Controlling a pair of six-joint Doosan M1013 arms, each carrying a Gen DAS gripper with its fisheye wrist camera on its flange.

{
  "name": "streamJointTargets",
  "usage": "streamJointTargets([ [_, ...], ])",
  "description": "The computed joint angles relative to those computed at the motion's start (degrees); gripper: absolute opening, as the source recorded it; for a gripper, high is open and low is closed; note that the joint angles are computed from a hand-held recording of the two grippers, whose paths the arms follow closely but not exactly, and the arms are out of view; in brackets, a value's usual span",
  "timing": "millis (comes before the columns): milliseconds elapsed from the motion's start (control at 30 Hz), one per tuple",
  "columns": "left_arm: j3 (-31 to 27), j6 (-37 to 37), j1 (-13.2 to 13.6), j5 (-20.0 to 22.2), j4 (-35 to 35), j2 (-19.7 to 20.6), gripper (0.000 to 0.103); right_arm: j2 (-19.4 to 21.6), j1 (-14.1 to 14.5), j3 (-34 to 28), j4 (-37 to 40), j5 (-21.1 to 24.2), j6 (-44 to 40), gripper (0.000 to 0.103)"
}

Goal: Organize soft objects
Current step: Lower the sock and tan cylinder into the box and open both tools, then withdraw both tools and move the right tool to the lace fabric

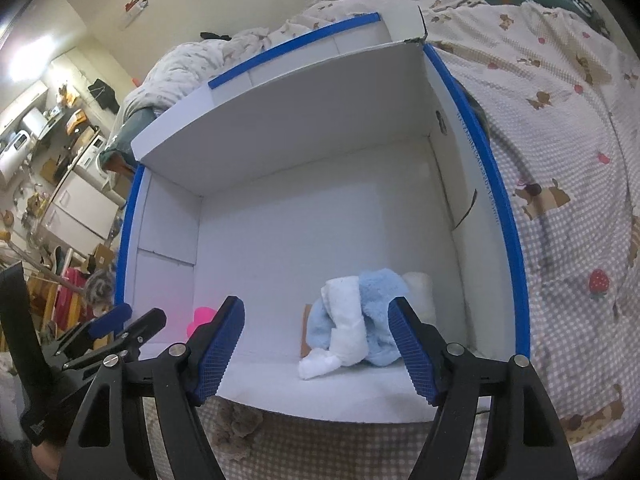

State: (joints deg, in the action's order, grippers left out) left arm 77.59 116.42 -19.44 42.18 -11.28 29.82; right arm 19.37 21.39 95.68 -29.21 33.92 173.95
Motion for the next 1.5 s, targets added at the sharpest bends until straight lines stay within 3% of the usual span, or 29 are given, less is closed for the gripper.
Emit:
streamJointTargets([
  [233, 0.82, 3.28, 1.42, 0.76, -4.33, -1.37, 0.062, -2.16, 1.69, 1.93, -7.78, -1.14, 6.96, 0.078],
  [300, 2.08, 3.37, 1.62, -0.88, -3.89, -2.4, 0.062, -2.83, 2.24, 2.88, -9.8, -1.53, 10.57, 0.078],
  [767, 4.57, -2.34, 4.2, 1.05, -2.51, -4.62, 0.062, -3.77, 5.79, 3.92, -11.01, -0.2, 15.12, 0.078],
  [1000, 5.09, -5.39, 4.62, 1.73, 0.19, -4.74, 0.062, -3.9, 6.12, 4.47, -8.2, -1.23, 14.42, 0.078],
  [1500, 0.51, -13.5, 5.49, 10.97, 0.35, -1.05, 0.062, 2.87, 3.88, -2.0, 18.88, 3.03, -15.06, 0.078],
])
